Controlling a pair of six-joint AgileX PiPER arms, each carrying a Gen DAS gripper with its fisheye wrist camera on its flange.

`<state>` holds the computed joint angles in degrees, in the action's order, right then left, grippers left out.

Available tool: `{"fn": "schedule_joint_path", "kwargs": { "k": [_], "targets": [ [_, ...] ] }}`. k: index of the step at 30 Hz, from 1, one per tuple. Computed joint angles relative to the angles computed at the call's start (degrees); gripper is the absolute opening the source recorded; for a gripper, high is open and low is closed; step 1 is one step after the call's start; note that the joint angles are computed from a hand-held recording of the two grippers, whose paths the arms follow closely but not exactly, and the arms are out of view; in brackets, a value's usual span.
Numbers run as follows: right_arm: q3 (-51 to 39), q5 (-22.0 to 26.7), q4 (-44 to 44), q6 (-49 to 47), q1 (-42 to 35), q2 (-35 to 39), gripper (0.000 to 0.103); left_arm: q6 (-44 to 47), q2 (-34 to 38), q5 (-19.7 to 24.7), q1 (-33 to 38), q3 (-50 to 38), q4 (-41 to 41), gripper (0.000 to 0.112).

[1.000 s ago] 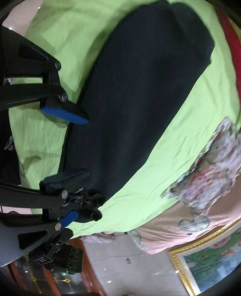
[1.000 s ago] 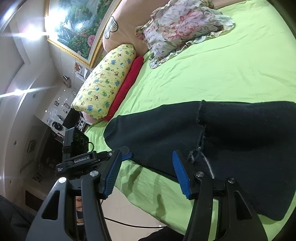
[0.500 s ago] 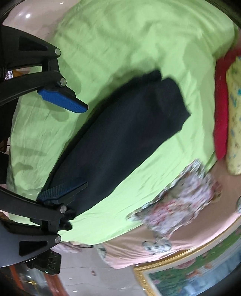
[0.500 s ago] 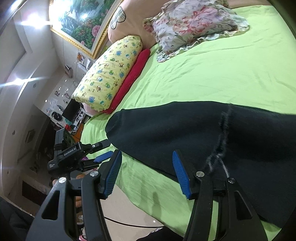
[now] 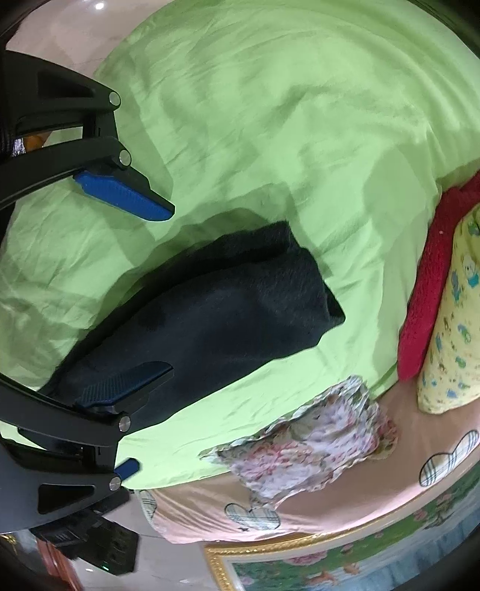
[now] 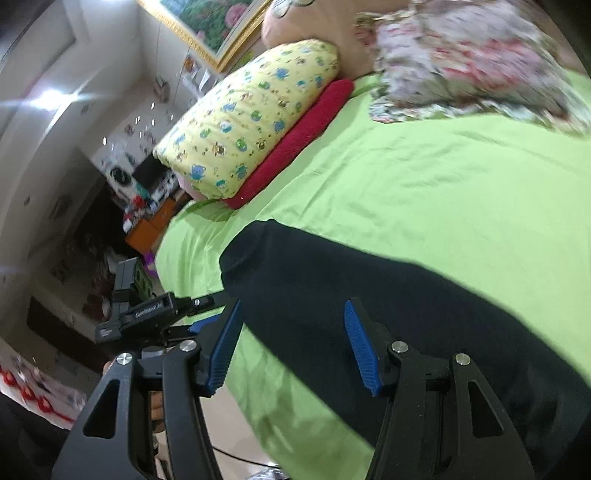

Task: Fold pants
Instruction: 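Grasp the folded pants' end with the right gripper while the left gripper grasps beside it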

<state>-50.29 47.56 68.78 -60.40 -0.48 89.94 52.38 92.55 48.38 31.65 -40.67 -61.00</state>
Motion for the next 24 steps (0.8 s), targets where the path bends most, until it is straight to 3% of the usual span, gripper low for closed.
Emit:
{"fn": "schedule_joint_path", "kwargs": {
  "k": [3, 12, 17, 24],
  "targets": [
    [-7.84, -0.54, -3.90, 3.62, 3.26, 5.39, 0.058, 0.22, 0.95, -0.98, -0.51, -0.06, -1.28, 0.079],
    [-31.66, 3.82, -17.09, 13.95, 11.78, 21.36, 0.058, -2.36, 3.30, -5.35, -3.56, -1.56, -3.26, 0.079],
    [-46.76, 8.86, -23.68, 19.13, 15.59, 31.71, 0.058, -3.07, 4.06, -7.66, -5.09, -2.30, -4.26, 0.079],
    [-68.60, 19.79, -27.62, 25.84, 18.26, 45.88, 0.058, -2.22, 4.08, -11.11, -7.06, -1.86, -6.00, 0.079]
  ]
}}
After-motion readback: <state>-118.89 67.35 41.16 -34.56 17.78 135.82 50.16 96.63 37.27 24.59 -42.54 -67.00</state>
